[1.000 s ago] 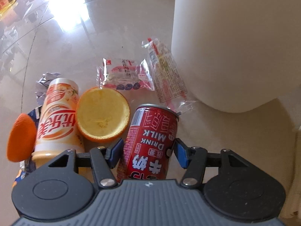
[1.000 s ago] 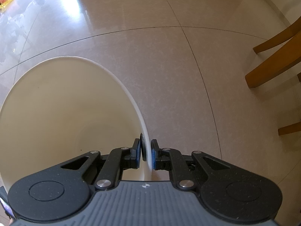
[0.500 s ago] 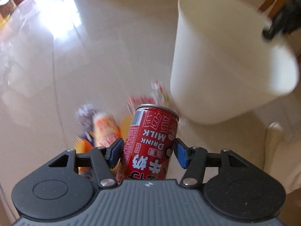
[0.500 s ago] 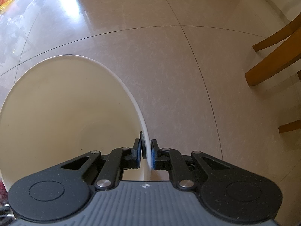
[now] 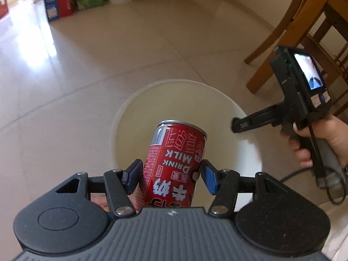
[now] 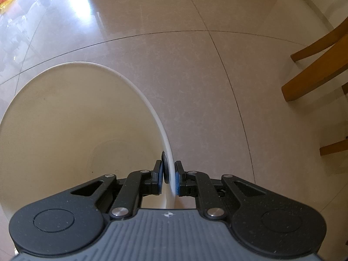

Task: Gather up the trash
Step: 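Carry the red can over the bin and open the left tool, then move the left tool to the white bottle cap and grasp it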

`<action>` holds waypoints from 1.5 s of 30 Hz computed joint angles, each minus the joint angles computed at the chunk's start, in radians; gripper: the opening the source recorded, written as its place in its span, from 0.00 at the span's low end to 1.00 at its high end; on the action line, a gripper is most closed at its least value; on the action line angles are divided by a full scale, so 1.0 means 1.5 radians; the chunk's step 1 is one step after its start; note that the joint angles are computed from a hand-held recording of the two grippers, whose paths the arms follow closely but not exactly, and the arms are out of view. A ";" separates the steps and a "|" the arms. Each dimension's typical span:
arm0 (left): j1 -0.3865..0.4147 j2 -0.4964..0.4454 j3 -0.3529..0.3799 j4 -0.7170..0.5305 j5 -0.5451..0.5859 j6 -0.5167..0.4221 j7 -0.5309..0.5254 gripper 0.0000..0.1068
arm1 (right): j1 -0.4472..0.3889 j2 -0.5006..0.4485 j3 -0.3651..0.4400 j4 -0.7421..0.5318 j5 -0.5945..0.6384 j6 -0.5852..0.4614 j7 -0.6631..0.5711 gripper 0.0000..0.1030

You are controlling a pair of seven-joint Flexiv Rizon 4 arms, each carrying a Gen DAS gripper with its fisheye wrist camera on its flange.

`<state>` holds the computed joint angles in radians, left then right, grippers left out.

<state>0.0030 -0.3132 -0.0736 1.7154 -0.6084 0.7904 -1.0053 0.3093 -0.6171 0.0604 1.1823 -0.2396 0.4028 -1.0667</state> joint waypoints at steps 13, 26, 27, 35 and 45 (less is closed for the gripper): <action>-0.044 -0.099 0.021 -0.133 0.229 -0.179 -0.105 0.53 | -0.004 -0.002 0.000 -0.002 0.005 0.003 0.000 0.13; -0.015 -0.058 0.010 -0.053 0.159 -0.103 -0.045 0.65 | -0.003 -0.001 -0.001 0.002 0.002 0.007 0.001 0.13; -0.010 -0.047 0.009 -0.039 0.145 -0.087 -0.031 0.71 | -0.003 -0.002 0.000 0.002 0.003 0.008 0.001 0.13; 0.028 0.034 0.037 0.081 0.071 0.048 0.042 0.86 | -0.008 -0.005 -0.001 -0.004 0.006 0.007 -0.007 0.13; 0.064 0.056 0.090 0.195 0.105 0.124 -0.022 0.88 | -0.005 -0.006 -0.002 -0.002 0.002 0.008 -0.004 0.13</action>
